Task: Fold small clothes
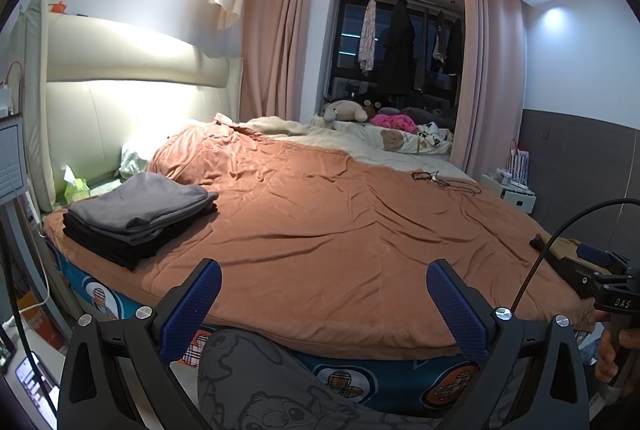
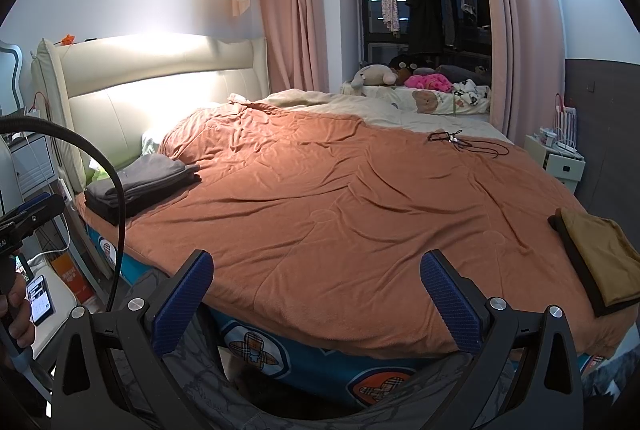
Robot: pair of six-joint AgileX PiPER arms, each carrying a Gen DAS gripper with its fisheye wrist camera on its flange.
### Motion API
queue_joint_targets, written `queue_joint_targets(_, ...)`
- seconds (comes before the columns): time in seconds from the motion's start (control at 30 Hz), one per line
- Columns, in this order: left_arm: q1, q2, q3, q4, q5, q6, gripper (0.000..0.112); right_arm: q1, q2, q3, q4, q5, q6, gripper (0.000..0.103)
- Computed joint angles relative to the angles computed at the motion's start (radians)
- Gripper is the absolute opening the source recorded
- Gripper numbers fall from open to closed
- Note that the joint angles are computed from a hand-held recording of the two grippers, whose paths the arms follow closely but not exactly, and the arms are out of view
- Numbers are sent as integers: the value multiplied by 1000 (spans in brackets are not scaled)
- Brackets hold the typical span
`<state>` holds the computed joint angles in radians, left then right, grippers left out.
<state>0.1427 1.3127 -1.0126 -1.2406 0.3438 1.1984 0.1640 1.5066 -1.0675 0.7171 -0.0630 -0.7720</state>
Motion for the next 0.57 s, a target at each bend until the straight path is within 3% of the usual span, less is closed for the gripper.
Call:
queue_joint_targets(0.2,4,-4,2,-2,6,5,103,-1,6,-2,15,0,-18,103)
queue_joint_targets(0.33,6,-15,0,13,9,-9,103,-7,7,-5,-54,8,50,103)
queue_joint_targets(0.57,1,-23,-2,36,6,-30,103,-11,8,-12,83,19,-86,103)
